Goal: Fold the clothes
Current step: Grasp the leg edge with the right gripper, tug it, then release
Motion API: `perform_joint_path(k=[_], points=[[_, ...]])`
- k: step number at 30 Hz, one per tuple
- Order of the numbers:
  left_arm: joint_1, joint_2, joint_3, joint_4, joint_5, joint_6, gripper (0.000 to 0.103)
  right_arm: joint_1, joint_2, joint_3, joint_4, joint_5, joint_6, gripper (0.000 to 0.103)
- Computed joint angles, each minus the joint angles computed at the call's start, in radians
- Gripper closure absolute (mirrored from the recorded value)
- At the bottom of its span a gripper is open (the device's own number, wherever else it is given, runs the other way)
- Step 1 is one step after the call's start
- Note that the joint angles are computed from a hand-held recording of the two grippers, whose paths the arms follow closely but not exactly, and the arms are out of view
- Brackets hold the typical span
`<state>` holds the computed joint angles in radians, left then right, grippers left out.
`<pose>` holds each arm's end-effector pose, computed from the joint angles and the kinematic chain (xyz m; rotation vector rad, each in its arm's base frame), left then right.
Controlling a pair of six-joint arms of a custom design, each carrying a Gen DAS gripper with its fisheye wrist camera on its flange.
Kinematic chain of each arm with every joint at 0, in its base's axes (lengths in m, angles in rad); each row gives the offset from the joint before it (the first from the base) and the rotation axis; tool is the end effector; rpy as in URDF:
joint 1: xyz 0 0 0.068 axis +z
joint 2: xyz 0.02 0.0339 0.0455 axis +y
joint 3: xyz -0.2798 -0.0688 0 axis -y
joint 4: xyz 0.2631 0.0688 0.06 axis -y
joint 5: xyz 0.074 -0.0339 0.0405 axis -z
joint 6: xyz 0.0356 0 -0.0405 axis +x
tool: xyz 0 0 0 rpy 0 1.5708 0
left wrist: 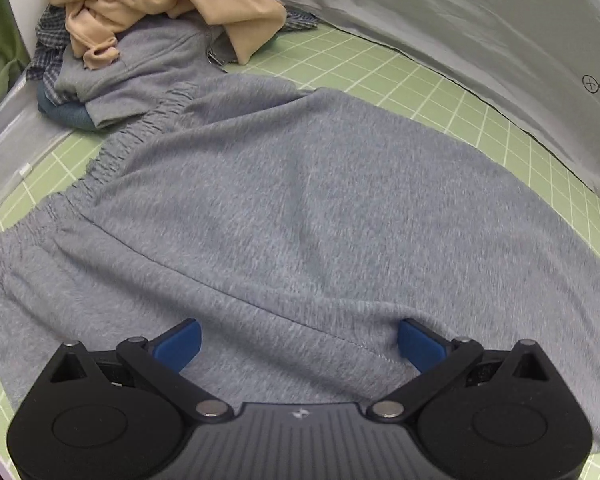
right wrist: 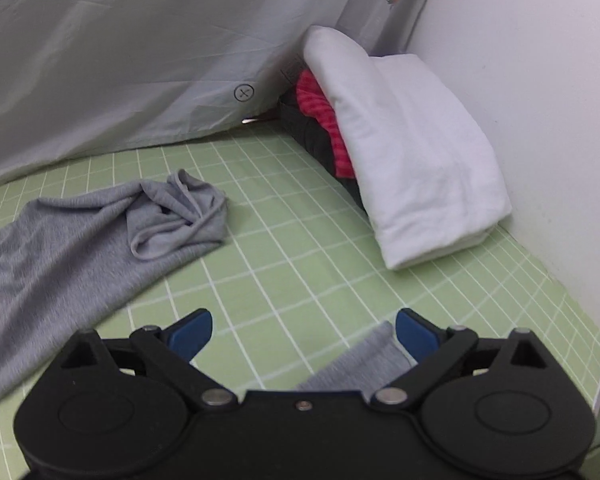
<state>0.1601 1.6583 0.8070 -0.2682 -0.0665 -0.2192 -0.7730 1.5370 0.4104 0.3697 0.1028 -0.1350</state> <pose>0.3064 0.0519 0.1353 -0.5268 2.6357 0.0711 0.1816 -0.1823 0.1062 0.8010 2.2560 -0.5631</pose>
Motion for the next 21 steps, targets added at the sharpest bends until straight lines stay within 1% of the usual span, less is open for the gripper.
perform_joint_path(k=[1,3,4,6,7,8,9,11,14,17,19,20,21], points=[[-0.007,0.024,0.012,-0.003,-0.01,0.005,0.0,0.025,0.032,0.032,0.001,0.008,0.013,0.007],[-0.019,0.066,0.031,-0.003,-0.029,0.013,0.0,0.07,0.108,0.091,0.028,0.018,0.015,0.021],[-0.022,0.065,0.02,0.021,-0.035,0.009,0.0,0.092,0.143,0.117,0.046,0.022,0.009,0.024],[-0.024,0.07,0.02,0.033,-0.042,-0.009,0.0,0.133,0.207,0.162,0.077,0.025,-0.016,0.037],[-0.027,0.071,0.022,0.033,-0.047,-0.017,0.0,0.151,0.238,0.186,0.087,0.023,-0.029,0.039],[-0.031,0.073,0.022,0.038,-0.052,-0.022,0.0,0.167,0.271,0.211,0.093,0.021,-0.04,0.045],[-0.034,0.072,0.016,0.049,-0.059,-0.025,0.0,0.182,0.306,0.239,0.098,0.021,-0.053,0.047],[-0.041,0.071,0.006,0.072,-0.072,-0.035,0.0,0.21,0.374,0.296,0.101,0.028,-0.078,0.048],[-0.045,0.066,-0.012,0.101,-0.081,-0.039,0.0,0.239,0.468,0.379,0.102,0.083,-0.11,0.049],[-0.052,0.06,-0.033,0.133,-0.091,-0.043,0.0,0.229,0.531,0.461,0.044,0.092,-0.156,0.049],[-0.056,0.058,-0.04,0.146,-0.097,-0.048,0.0,0.215,0.553,0.5,0.016,0.073,-0.199,0.067],[-0.057,0.059,-0.042,0.152,-0.099,-0.05,0.0,0.206,0.557,0.519,0.002,0.051,-0.218,0.093],[-0.058,0.06,-0.043,0.156,-0.102,-0.053,0.0,0.196,0.564,0.543,-0.012,0.03,-0.234,0.101]])
